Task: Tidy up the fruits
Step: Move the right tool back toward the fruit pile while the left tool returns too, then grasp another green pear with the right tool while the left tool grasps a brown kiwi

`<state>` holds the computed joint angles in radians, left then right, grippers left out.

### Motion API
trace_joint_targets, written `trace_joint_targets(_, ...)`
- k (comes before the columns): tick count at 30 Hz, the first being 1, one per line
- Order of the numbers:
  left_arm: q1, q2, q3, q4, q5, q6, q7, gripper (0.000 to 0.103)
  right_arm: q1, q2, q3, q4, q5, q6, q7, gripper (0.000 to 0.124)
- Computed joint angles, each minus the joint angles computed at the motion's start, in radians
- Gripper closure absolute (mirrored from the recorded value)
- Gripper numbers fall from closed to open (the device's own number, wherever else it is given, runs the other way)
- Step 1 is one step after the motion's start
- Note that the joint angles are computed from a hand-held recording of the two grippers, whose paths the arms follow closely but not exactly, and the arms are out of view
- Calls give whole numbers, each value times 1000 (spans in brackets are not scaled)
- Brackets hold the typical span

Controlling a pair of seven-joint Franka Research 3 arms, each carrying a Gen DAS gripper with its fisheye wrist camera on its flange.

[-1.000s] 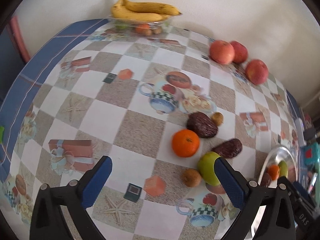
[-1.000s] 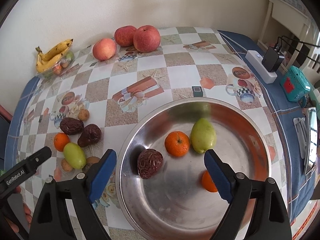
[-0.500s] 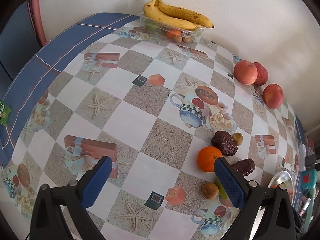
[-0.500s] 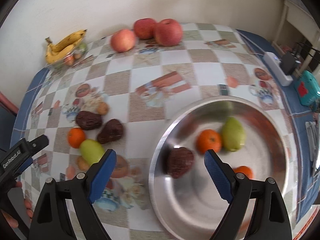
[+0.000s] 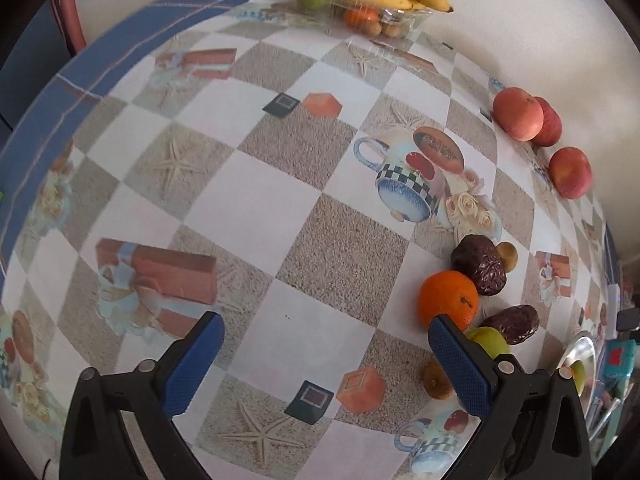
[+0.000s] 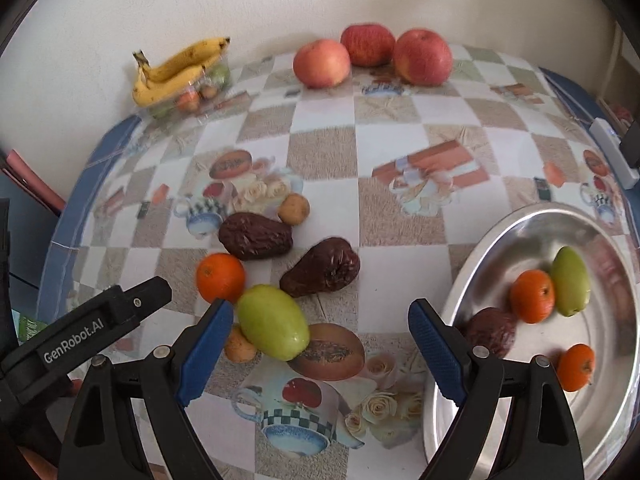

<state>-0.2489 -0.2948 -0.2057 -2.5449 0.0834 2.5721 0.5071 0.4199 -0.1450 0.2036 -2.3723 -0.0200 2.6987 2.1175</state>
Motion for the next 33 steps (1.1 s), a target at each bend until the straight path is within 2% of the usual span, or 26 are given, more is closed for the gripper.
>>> trace_joint_targets(6,-5,8,6,-1,-22,8,4,0,12,33,-10,6,41,13,-35,34)
trace_joint_targets(11,-10,4,12,-6,-40,15,21,0,43,46,-24,11,175,13,-142,39)
trace_joint_targets(14,-12,5,11,-5,-49,18,28,0,47,45,-19,15,183,12,-162,52)
trace_joint_targets(17,-16,8,13,-3,-61,23,39,0,53,48,-20,16,209,12,-181,53)
trace_joint_targets(19,-23,10,18,-2,-80,26,53,0,56,56,-21,20,230,9,-196,68)
trace_joint_targets(22,-36,15,24,-3,-116,42,81,0,67,54,-31,18,325,16,-253,77)
trace_joint_targets(30,-64,43,20,19,-168,55,163,2,36,22,-27,0,262,-18,-182,77)
trace_joint_targets(33,-75,54,18,29,-189,71,198,11,16,4,-21,-7,190,-49,-134,77)
